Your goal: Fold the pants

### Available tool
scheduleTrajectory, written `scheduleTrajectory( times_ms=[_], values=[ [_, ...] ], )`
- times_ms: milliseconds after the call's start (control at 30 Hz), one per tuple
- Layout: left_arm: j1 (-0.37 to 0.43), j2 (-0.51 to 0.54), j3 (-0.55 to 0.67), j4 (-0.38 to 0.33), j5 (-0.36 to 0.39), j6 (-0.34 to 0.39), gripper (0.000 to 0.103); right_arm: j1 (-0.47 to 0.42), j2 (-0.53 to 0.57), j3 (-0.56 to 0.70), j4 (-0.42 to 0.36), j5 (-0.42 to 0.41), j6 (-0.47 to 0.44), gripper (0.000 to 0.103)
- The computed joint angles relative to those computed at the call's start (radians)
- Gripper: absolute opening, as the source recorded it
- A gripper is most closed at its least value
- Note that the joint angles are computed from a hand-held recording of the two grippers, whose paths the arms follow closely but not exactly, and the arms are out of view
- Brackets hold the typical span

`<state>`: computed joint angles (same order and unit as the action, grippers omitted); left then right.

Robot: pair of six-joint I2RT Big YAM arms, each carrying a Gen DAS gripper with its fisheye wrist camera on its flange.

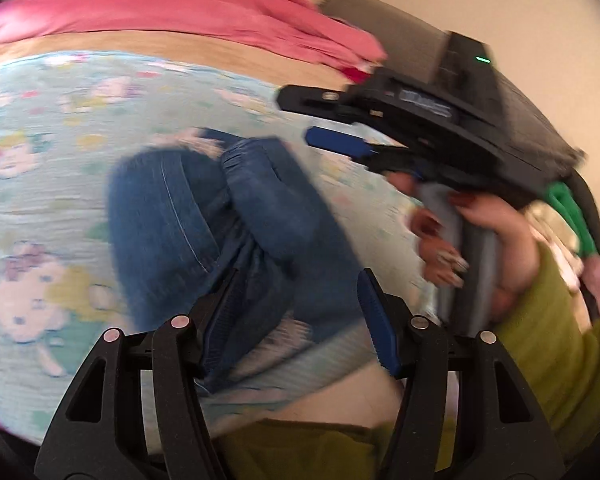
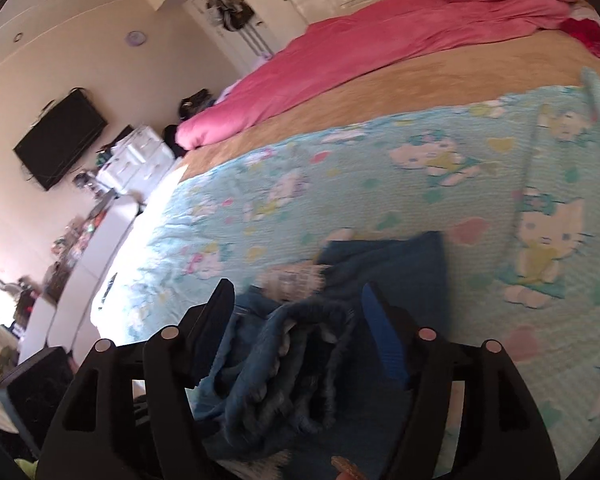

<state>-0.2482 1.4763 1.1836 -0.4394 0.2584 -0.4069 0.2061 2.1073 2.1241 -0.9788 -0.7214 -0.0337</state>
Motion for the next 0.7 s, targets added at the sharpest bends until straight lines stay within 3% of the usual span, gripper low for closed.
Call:
scheduleTrajectory(
  times_ms=[67, 133, 300, 467, 500, 533, 567, 700],
  values=[
    [-0.018, -0.024, -0.022, 0.016, -0.049, 0.039, 0.051, -0.018, 0.004, -0.004, -0.023, 0.007, -0.012, 0.071],
    [-0.026, -0.039, -0.017, 0.001, -0.124, 0.048, 0.051, -0.026, -0.009, -0.036, -0.020, 0.012, -0.020, 0.084],
    [-0.004, -0.039, -0.015, -0.091, -0.285, 0.025, 0.051, 0.000, -0.008, -0.046, -0.079, -0.003, -0.084, 0.088],
    [-0.006, -0.006, 0.000, -0.125, -0.306, 0.039, 0.051, 0.050, 0.069, 0.070, -0.197, 0.086, -0.118, 0.088],
    [-0.001, 0.027, 0.035, -0.137, -0.304, 0.049, 0.051, 0.059, 0.088, 0.089, -0.224, 0.090, -0.129, 0.086],
    [-0.009, 0.053, 0.057, -0.140, -0.307, 0.046, 0.051, 0.059, 0.086, 0.078, -0.217, 0.070, -0.144, 0.053],
    [-0.014, 0.051, 0.058, -0.145, -0.307, 0.046, 0.051, 0.060, 0.081, 0.068, -0.216, 0.047, -0.164, 0.041],
    [-0.025, 0.057, 0.076, -0.144, -0.297, 0.072, 0.051, 0.043, 0.010, -0.007, -0.133, 0.030, -0.196, 0.038]
  ],
)
